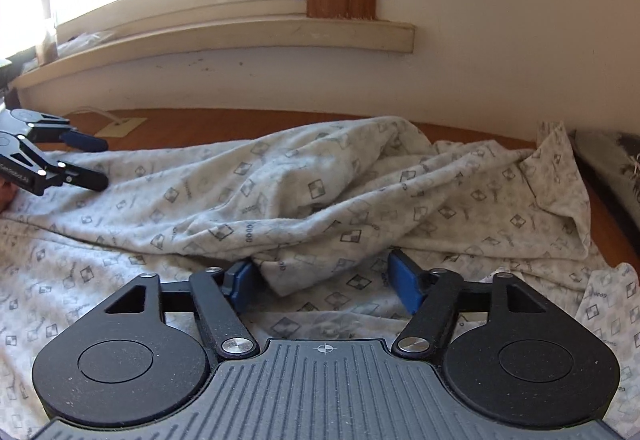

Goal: Fold clothes

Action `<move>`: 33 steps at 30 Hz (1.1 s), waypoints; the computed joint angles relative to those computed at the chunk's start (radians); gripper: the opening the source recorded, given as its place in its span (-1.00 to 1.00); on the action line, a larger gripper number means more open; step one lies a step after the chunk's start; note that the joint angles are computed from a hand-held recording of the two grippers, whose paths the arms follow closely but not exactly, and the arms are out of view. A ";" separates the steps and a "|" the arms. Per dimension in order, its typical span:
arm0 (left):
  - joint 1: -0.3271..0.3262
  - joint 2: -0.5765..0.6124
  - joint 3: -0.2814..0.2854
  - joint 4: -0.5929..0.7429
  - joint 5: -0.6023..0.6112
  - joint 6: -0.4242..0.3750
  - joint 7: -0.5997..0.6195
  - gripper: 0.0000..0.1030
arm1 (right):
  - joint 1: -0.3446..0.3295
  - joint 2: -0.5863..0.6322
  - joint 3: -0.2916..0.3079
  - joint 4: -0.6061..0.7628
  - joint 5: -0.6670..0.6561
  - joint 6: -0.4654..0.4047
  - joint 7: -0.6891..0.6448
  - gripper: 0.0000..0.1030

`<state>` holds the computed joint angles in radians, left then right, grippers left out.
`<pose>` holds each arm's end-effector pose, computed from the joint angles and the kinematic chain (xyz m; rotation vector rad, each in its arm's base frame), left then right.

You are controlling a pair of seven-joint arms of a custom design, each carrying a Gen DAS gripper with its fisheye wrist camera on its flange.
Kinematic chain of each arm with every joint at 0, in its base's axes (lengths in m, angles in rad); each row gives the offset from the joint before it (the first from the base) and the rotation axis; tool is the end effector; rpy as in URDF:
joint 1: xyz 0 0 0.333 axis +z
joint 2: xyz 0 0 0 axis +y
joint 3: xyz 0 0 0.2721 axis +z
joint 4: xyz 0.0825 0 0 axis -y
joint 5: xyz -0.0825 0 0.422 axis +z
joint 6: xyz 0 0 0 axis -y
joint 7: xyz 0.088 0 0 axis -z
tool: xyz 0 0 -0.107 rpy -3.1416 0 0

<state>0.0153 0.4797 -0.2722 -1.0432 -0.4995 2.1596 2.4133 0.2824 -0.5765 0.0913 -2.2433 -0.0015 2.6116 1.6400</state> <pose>0.7307 -0.1520 0.6216 -0.8809 2.4692 -1.1665 0.4510 0.1864 0.6551 -1.8504 1.3417 -0.6791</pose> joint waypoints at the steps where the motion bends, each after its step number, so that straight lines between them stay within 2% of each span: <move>1: -0.003 0.014 0.001 0.020 0.005 -0.005 -0.003 0.61 | -0.003 0.008 0.002 0.008 -0.004 -0.003 0.000 0.40; 4: -0.003 0.029 0.001 0.043 0.014 -0.014 -0.007 0.65 | -0.008 0.042 0.006 0.039 -0.014 -0.006 -0.003 0.52; 9: -0.002 0.054 -0.001 0.081 0.026 -0.030 -0.015 0.71 | 0.008 0.072 -0.014 0.067 0.011 -0.012 -0.039 0.59; 13: 0.002 0.079 -0.009 0.121 0.026 -0.073 -0.008 0.96 | 0.048 -0.001 -0.073 0.031 0.090 -0.045 -0.129 0.58; 15: 0.010 0.100 -0.016 0.153 0.012 -0.103 -0.013 0.98 | 0.053 -0.051 -0.102 0.014 0.134 -0.049 -0.168 0.58; 18: 0.020 0.130 -0.026 0.200 -0.009 -0.137 -0.030 0.99 | -0.062 -0.058 -0.065 0.036 0.081 -0.024 -0.079 0.59; 22: 0.021 0.141 -0.028 0.216 -0.015 -0.144 -0.049 1.00 | -0.219 0.057 0.001 0.137 -0.079 -0.038 0.069 0.58; 26: 0.017 0.139 -0.027 0.214 -0.007 -0.137 -0.049 1.00 | -0.254 0.187 -0.005 0.233 -0.152 -0.048 0.177 0.58; 28: 0.018 0.143 -0.028 0.219 -0.008 -0.139 -0.053 1.00 | -0.256 0.235 -0.008 0.274 -0.190 -0.086 0.213 0.55; 29: 0.018 0.145 -0.028 0.221 -0.008 -0.140 -0.055 1.00 | -0.254 0.251 -0.012 0.288 -0.200 -0.104 0.234 0.49; 30: 0.019 0.145 -0.028 0.221 -0.009 -0.139 -0.057 1.00 | -0.240 0.255 -0.025 0.292 -0.186 -0.109 0.234 0.14; 31: 0.019 0.144 -0.029 0.220 -0.009 -0.138 -0.058 1.00 | -0.223 0.254 -0.041 0.293 -0.165 -0.116 0.214 -0.32; 32: 0.020 0.145 -0.029 0.220 -0.011 -0.138 -0.059 1.00 | -0.213 0.248 -0.049 0.292 -0.157 -0.121 0.203 -0.49; 33: 0.021 0.147 -0.030 0.223 -0.012 -0.140 -0.060 1.00 | -0.217 0.229 -0.040 0.283 -0.186 -0.118 0.213 -0.75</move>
